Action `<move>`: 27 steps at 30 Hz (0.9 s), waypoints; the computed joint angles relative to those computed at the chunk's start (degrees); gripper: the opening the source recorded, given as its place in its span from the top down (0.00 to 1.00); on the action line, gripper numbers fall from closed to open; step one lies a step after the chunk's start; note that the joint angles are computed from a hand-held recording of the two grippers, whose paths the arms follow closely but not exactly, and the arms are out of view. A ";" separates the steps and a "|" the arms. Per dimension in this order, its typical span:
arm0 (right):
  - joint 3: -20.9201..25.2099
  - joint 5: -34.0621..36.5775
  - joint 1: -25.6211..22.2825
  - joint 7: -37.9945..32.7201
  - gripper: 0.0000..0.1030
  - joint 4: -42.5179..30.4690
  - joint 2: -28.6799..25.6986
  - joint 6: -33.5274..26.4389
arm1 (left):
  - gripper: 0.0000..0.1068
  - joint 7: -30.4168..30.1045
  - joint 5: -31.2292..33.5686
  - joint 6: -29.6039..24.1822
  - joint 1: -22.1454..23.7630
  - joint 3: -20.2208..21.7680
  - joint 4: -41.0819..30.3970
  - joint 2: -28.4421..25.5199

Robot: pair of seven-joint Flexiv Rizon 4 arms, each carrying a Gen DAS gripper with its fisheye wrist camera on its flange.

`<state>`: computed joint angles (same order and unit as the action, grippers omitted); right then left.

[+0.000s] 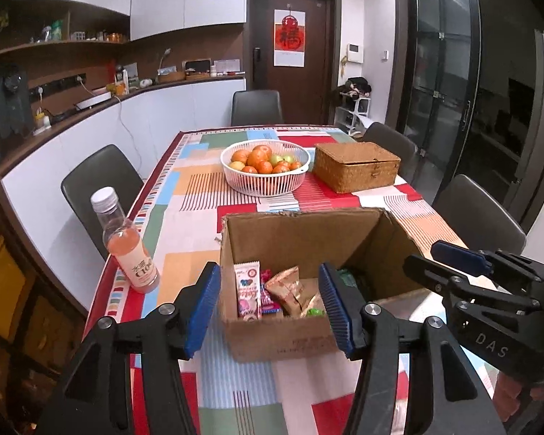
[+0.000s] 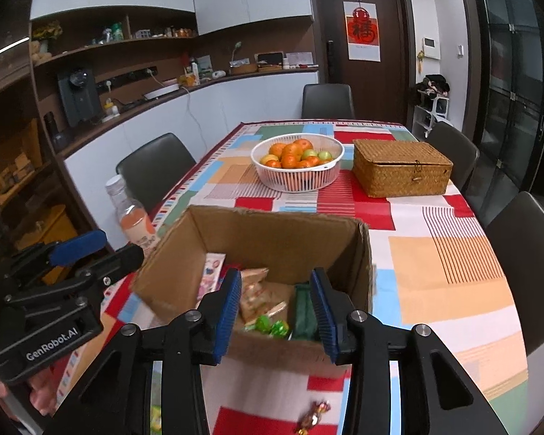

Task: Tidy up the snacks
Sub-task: 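Carry the biscuits packet and lollipop over the box and open both tools, then close left tool on the yellow-green candy while right tool grasps the white wrapped packet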

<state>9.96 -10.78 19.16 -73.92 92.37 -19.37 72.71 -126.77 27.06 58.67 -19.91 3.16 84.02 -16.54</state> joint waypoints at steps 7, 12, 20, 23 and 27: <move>-1.19 -2.27 1.21 4.35 0.54 7.49 4.57 2.47 | 0.47 -3.93 4.79 -1.95 -1.22 -0.18 4.98 4.70; -0.63 -3.24 0.82 6.37 0.51 11.31 6.46 1.51 | 0.46 -4.63 5.63 -3.09 -0.49 -2.08 9.40 7.31; -0.32 -5.34 0.68 8.71 0.51 17.10 8.57 -1.69 | 0.46 -3.64 3.25 -4.28 1.10 -4.53 15.83 9.44; 0.07 -5.28 0.52 9.02 0.51 18.60 8.94 -3.08 | 0.46 -2.88 1.84 -4.74 1.47 -5.05 17.44 9.44; 0.70 -4.41 0.49 8.72 0.51 20.04 9.27 -5.68 | 0.46 -1.95 -1.82 -4.65 1.93 -5.46 20.66 9.44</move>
